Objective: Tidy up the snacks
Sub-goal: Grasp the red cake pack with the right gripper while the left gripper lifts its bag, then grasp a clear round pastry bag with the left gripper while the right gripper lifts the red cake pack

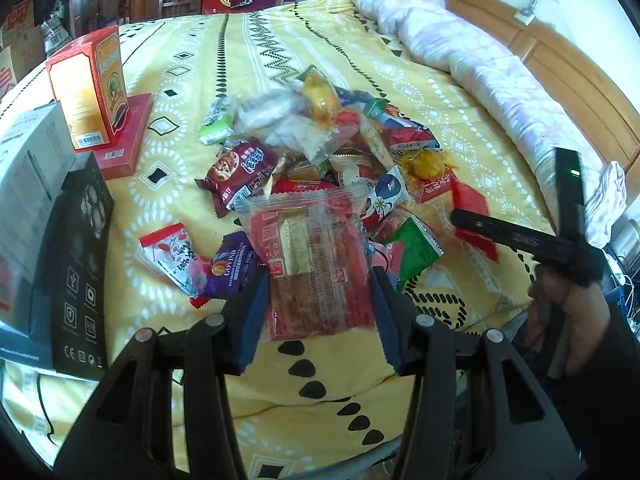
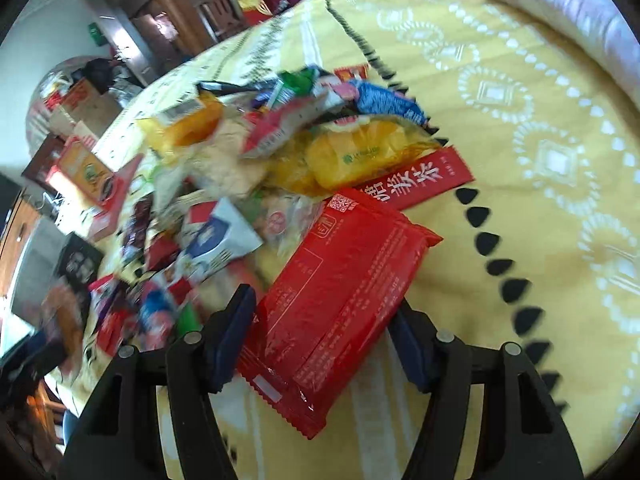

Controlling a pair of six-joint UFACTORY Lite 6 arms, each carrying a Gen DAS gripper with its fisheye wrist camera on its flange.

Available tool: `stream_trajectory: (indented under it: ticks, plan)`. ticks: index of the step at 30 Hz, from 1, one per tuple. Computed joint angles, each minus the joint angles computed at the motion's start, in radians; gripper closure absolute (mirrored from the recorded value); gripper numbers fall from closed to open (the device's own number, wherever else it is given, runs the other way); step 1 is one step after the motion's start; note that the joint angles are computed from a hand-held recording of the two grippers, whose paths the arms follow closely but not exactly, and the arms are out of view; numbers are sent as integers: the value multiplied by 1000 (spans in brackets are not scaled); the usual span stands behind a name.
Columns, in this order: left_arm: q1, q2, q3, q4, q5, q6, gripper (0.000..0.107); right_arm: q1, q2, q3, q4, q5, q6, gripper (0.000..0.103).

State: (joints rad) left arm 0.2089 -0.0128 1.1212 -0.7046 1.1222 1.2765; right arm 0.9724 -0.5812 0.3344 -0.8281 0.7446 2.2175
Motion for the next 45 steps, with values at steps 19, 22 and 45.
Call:
stream_trajectory:
  ticks: [19, 22, 45]
  plan:
    - [326, 388, 699, -101, 215, -112, 57, 49, 493, 884, -204, 100, -405, 72]
    - [374, 479, 820, -92, 240, -148, 57, -29, 679, 1080, -97, 50, -577, 72]
    - [522, 550, 795, -76, 407, 28, 57, -150, 941, 850, 197, -270, -790, 47]
